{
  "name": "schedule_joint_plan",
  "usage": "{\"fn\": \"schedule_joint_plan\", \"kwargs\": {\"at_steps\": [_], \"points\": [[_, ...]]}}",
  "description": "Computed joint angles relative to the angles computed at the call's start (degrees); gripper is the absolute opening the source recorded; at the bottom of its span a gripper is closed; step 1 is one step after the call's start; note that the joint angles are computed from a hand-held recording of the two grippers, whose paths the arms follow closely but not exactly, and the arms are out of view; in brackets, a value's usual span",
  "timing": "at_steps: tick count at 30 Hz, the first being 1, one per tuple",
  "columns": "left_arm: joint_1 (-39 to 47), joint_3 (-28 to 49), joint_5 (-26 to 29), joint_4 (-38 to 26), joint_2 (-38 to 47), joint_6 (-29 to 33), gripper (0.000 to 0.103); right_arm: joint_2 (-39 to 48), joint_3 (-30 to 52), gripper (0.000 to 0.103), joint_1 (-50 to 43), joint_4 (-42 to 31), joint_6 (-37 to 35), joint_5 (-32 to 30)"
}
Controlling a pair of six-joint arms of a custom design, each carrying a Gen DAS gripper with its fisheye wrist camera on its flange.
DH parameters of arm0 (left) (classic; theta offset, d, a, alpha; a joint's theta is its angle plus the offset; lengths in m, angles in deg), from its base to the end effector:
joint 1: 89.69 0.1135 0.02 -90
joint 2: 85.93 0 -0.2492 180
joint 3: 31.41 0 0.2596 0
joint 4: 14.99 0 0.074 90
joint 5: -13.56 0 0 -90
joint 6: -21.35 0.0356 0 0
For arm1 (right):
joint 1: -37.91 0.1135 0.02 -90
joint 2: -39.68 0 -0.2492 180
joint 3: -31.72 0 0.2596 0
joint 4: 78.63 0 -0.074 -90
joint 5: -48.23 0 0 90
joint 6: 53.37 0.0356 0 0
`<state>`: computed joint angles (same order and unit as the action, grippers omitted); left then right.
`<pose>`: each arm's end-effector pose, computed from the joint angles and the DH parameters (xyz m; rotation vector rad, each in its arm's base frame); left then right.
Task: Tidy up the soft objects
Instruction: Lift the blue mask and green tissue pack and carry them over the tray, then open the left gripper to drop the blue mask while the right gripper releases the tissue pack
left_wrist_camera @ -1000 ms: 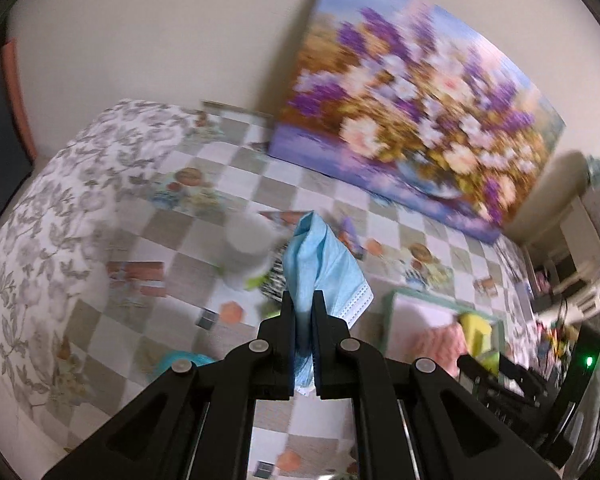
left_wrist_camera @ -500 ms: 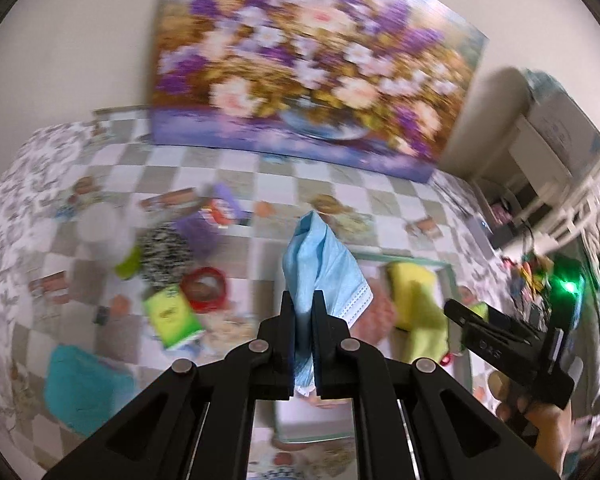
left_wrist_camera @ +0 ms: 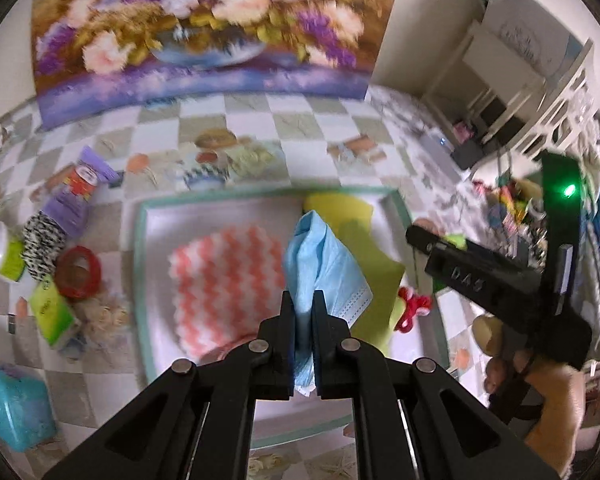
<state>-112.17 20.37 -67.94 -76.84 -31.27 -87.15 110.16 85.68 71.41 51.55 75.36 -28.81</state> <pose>0.1659 -0.0744 0.2050 0.1413 2.7480 -0.4074 0.1956 0.1199 0.1750 0.1857 2.6703 0.0848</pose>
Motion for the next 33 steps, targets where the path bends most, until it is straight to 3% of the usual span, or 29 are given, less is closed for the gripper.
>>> {"fn": "schedule_joint_plan", "kwargs": {"at_steps": [9,22,29,33], "points": [[-1.8,-2.8,-3.3,5.8,8.2,-1.6,0.007,5.7,-0.3,0.068,1.7,3.9,-0.8,-0.8],[1.5,-3.6,-1.3,6.7,10.4,-0.4,0.009,9.1,1.3,0.068,2.7,3.4,-0.8,-1.3],[1.5,-1.9,-1.1,4.0,8.3,-0.3,0.038,9.0,3.5,0.069,3.4,-0.5,-0.5,0.6],[2.2,-0.7,-1.6,1.9,5.8,-0.1,0.049,7.6,4.5,0.069,3.5,-2.9,-0.2,1.6]]}}
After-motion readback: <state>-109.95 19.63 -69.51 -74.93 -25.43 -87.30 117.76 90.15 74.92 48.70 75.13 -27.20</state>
